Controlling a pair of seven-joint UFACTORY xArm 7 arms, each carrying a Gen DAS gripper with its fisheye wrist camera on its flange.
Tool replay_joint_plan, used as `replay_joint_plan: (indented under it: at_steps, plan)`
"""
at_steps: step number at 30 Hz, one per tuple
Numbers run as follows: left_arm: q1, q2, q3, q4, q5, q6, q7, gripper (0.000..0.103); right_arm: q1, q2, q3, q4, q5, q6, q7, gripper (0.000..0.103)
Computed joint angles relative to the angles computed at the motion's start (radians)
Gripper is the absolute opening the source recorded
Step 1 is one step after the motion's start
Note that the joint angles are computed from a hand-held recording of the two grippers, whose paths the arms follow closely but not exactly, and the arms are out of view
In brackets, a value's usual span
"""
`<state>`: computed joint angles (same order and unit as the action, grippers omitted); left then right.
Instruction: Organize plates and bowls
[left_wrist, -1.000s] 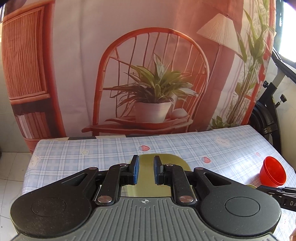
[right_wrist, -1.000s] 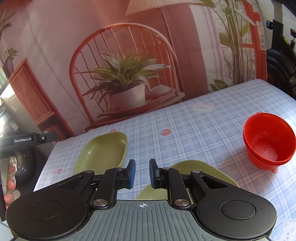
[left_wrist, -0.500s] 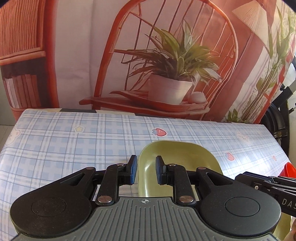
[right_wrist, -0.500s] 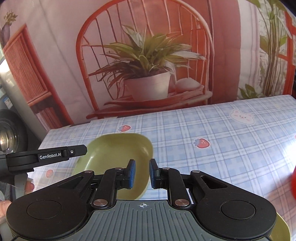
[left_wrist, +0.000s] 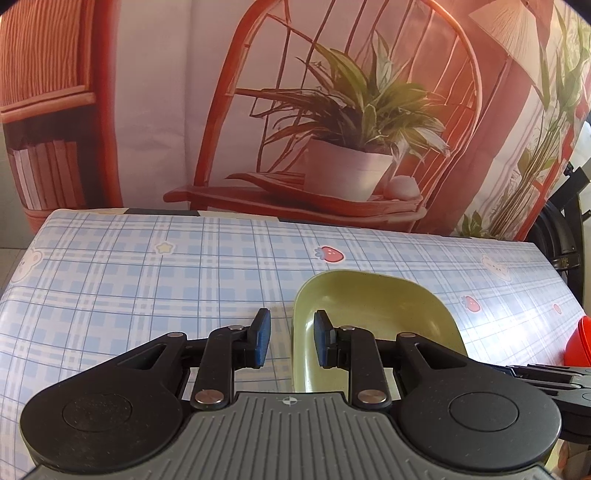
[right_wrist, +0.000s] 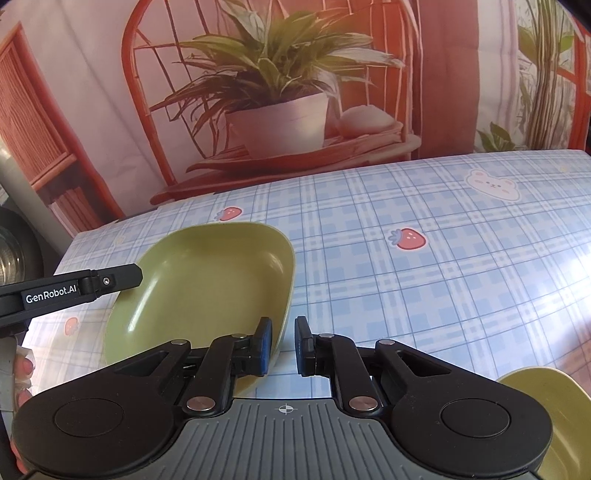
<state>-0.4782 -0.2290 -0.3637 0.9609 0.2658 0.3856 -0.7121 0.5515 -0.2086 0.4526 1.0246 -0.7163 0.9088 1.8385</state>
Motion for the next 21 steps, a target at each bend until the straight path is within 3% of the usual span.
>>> replay_joint_plan:
  at_steps: [6, 9, 21]
  plan:
    - [-0.033, -0.011, 0.011, -0.023, -0.065, 0.037, 0.057, 0.025, 0.003, -0.007, 0.002, 0.001, 0.002, -0.02, 0.009, 0.008]
    - [-0.027, -0.032, -0.005, -0.033, -0.054, 0.052, 0.026, 0.017, 0.008, -0.006, 0.016, 0.015, 0.008, -0.005, 0.017, 0.008]
    - [-0.048, -0.131, -0.021, 0.001, -0.077, 0.137, 0.108, 0.017, 0.011, -0.141, 0.087, -0.02, 0.031, 0.035, 0.081, 0.01]
